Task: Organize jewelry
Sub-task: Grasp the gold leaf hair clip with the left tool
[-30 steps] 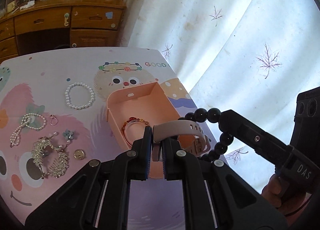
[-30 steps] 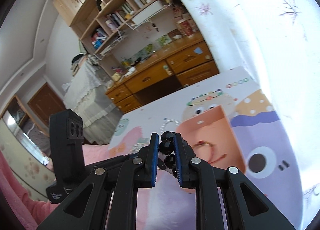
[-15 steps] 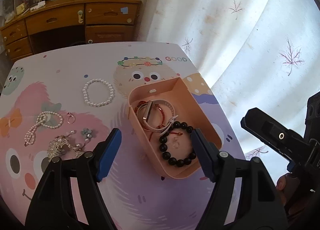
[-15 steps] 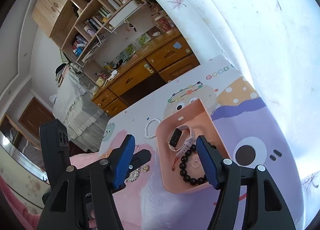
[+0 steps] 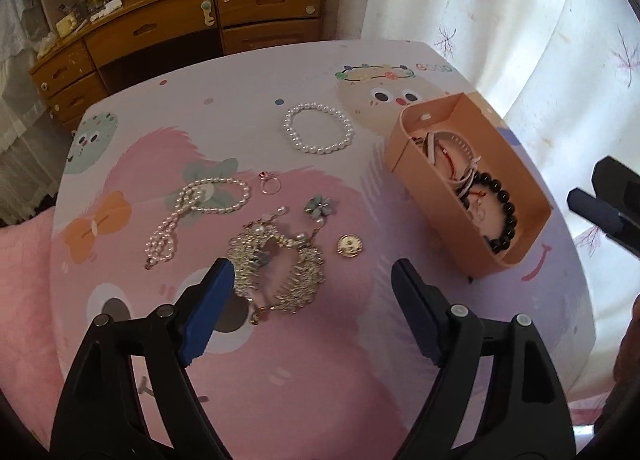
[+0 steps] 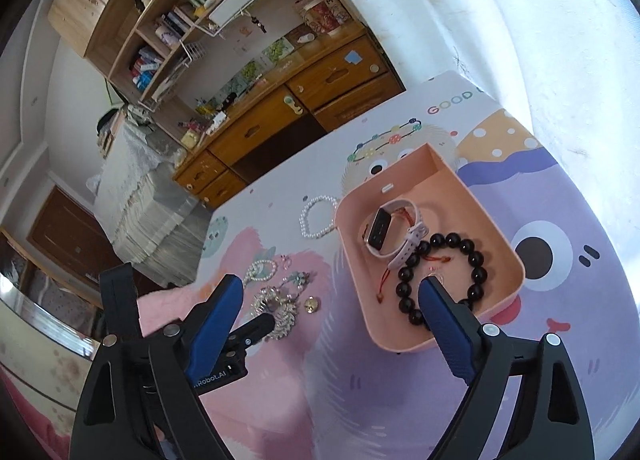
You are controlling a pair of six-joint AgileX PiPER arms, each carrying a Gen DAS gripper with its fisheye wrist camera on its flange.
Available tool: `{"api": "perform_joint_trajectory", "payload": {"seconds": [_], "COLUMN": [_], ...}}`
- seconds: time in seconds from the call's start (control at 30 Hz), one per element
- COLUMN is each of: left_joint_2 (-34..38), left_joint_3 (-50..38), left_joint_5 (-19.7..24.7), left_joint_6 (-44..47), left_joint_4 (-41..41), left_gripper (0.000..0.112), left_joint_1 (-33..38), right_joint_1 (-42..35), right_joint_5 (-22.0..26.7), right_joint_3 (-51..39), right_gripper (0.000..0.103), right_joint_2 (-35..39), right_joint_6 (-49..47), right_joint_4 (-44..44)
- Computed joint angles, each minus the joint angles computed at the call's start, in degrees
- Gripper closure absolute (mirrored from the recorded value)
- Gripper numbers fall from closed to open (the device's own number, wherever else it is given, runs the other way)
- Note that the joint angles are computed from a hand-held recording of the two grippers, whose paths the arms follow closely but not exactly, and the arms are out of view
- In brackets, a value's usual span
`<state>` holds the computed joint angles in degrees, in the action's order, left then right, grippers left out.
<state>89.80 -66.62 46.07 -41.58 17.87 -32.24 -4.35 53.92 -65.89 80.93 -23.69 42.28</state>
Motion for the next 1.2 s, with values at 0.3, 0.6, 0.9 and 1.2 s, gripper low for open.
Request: {"api": "perform_joint_trajectory", "payload": {"seconds": [0.3, 0.6, 0.9, 1.2], "left_joint_2": [0.61, 2.69, 3.46, 1.72], "left_joint_3": [8.03, 13.91, 15.95, 18.13], "left_joint_5": [-7.51, -16.24, -25.22, -29.87], "left_joint_6": [4.18, -0.91, 1.05, 8.51], "left_joint_4": [8.26, 17.57, 14.37, 6.73], "left_gripper": [0.033, 0.032, 0.035, 0.046], "left_joint_1": [-0.72, 0.31, 5.87, 8.94], "right_joint_1": [20.54, 30.91, 34.35, 35.95], "right_joint_5": [-12.72, -17.41, -20.73, -21.89], "right_joint_3": [4.65, 7.77, 10.31, 9.98], "right_gripper": [0.013, 0.013, 0.013, 0.013], "right_joint_2": [-2.54, -1.87, 0.68, 3.11], "right_joint_6": [8.35, 16.08, 22.97, 22.49], "right_joint_4": [-23.56, -40.28, -48.25, -49.53]}}
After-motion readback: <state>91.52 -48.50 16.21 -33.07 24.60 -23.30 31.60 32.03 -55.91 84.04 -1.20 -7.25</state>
